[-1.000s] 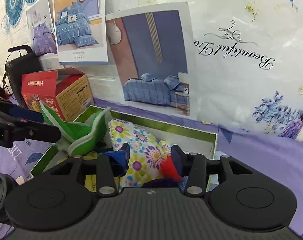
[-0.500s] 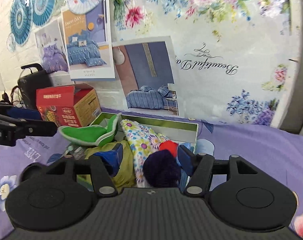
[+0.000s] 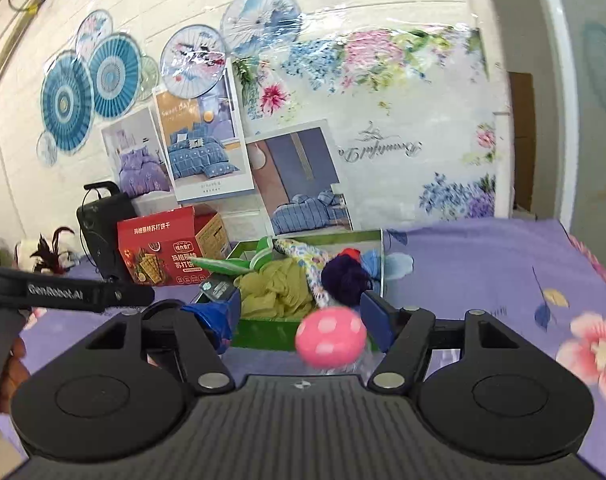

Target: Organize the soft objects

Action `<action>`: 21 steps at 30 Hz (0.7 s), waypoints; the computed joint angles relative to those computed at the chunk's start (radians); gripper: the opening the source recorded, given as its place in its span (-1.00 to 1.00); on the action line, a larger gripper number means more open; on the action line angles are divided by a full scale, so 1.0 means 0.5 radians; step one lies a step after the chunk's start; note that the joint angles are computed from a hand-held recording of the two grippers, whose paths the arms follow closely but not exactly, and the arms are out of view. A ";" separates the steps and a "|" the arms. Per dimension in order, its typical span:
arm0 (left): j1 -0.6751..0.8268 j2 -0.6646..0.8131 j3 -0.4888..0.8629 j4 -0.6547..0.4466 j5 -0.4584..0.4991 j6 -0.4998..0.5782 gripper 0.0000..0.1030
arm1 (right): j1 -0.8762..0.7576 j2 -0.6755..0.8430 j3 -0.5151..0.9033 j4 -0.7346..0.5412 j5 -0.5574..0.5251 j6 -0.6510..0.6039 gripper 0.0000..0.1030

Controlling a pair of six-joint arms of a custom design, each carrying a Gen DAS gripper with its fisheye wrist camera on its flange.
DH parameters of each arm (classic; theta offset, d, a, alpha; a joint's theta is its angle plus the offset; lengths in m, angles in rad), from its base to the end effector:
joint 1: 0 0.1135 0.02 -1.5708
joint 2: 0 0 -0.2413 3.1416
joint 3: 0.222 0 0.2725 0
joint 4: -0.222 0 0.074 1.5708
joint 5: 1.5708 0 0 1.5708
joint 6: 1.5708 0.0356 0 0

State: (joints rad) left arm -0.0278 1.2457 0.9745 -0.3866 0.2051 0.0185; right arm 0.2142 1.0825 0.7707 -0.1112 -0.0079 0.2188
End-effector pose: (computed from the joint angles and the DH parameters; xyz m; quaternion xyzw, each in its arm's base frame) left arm 0.3009 -0.0156 0.2622 0.0658 0.8916 -0.0939 0.4381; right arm 0.2717 0.0594 0.2572 -0.0002 0.8398 0.1199 0.5295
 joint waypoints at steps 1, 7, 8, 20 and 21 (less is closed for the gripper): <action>-0.003 -0.059 -0.085 0.015 -0.017 -0.001 0.39 | 0.050 -0.080 -0.097 0.026 0.071 0.055 0.01; -0.085 -0.486 -0.658 0.194 -0.123 -0.090 0.39 | 0.358 -0.308 -0.547 0.211 0.585 0.401 0.05; -0.114 -0.546 -0.742 0.220 -0.147 -0.109 0.39 | 0.377 -0.307 -0.594 0.234 0.612 0.437 0.05; -0.265 -0.425 -1.089 0.472 -0.356 -0.148 0.39 | 0.482 -0.226 -0.802 0.112 0.730 0.531 0.07; -0.275 -0.401 -1.092 0.490 -0.385 -0.144 0.39 | 0.466 -0.215 -0.794 0.088 0.657 0.522 0.07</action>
State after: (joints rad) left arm -0.1651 1.0451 0.4286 -0.1417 0.0128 -0.0537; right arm 0.4473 0.9751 0.3735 -0.0672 0.3208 0.4796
